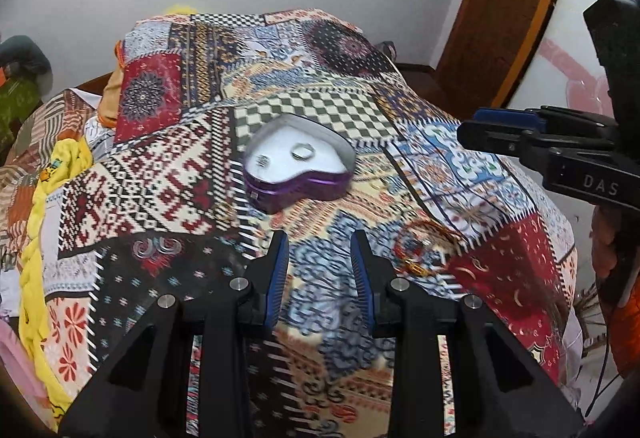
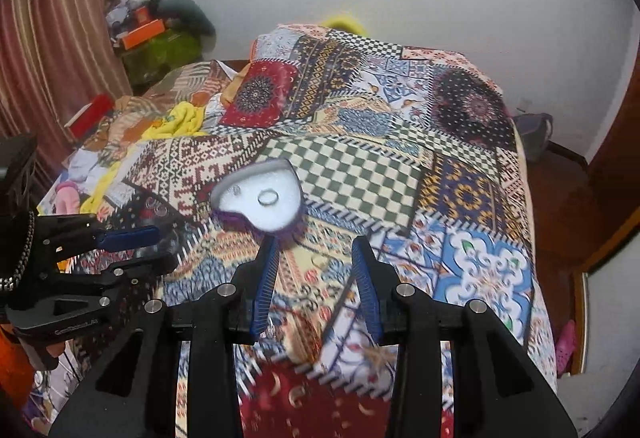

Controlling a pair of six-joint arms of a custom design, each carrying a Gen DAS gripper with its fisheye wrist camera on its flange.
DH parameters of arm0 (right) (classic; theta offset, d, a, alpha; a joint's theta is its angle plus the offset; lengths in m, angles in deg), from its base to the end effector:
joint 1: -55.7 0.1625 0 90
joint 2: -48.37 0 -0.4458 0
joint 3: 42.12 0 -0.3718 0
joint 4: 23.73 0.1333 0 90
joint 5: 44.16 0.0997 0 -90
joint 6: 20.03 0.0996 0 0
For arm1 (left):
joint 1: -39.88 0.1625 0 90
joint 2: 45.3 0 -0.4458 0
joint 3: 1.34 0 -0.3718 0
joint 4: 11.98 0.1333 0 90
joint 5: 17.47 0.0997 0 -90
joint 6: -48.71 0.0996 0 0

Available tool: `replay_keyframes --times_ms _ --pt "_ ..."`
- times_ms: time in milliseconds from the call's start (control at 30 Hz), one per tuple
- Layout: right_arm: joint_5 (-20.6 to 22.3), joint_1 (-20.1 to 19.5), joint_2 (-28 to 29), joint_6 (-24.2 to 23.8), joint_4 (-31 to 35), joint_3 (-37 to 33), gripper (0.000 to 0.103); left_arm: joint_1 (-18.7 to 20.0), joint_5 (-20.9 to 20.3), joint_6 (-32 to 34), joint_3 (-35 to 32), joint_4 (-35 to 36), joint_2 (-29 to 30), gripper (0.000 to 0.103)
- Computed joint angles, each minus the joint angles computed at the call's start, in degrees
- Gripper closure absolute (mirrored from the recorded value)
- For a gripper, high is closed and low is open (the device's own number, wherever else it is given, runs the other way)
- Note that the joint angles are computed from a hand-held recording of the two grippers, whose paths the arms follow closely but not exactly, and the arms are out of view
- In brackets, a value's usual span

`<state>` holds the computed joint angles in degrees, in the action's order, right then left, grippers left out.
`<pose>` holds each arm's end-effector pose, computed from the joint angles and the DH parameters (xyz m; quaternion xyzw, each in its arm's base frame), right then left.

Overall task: Organize jewelry
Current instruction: 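Lift the right gripper out of the tin back to the pile, then grasp another silver ring with the right gripper while the left gripper grasps the red bracelet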

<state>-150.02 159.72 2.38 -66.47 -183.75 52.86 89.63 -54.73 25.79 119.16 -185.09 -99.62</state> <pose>0.2679 -0.6352 0.1489 0.4685 -0.8541 0.1357 0.1807 -0.1758 -0.5366 0.1558 0.0689 0.8859 -0.3425 0.3052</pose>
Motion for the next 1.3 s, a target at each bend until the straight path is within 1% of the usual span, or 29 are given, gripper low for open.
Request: replay_keyframes --times_ms 300,433,567,667,800,933,1033,1067,1100,1167,1300 --pt "-1.36 -1.74 -2.48 -0.18 -1.39 4.41 0.069 -1.17 -1.29 -0.60 -0.76 0.76 2.86 0.072" --pt "-1.22 -2.52 -2.90 0.38 0.35 5.27 0.069 -0.51 -2.14 -2.16 -0.94 1.52 3.38 0.072" --pt "-1.40 -2.88 -2.06 0.61 1.92 5.55 0.069 0.08 -2.28 -3.61 -0.84 2.91 3.52 0.072" --pt "-1.93 -2.78 -1.04 -0.11 1.59 5.81 0.069 0.34 -1.84 -4.12 -0.51 3.52 3.32 0.072" --pt "-1.97 -2.81 0.22 -0.96 1.85 5.46 0.069 0.90 -2.24 -4.35 -0.01 3.23 2.96 0.072" --pt "-1.06 -3.17 0.81 -0.25 3.11 4.75 0.069 1.37 -2.48 -4.15 0.15 2.78 3.09 0.072" --pt "-0.26 -3.64 1.01 0.96 5.80 3.76 0.069 1.58 -2.67 -3.83 0.12 2.24 3.31 0.072" --pt "-0.08 -3.66 1.04 1.18 6.10 3.69 0.072 1.62 -2.73 -3.68 0.08 2.03 3.36 0.072" --pt "0.00 -3.74 1.04 1.29 6.78 3.51 0.079 1.66 -2.83 -3.50 0.05 1.77 3.42 0.072" --pt "0.20 -3.83 1.12 1.58 7.70 3.33 0.086 1.75 -2.98 -3.31 -0.11 1.58 3.47 0.072" --pt "0.69 -3.84 1.00 0.98 6.47 3.78 0.091 1.80 -3.38 -3.30 -0.42 1.06 3.73 0.072"
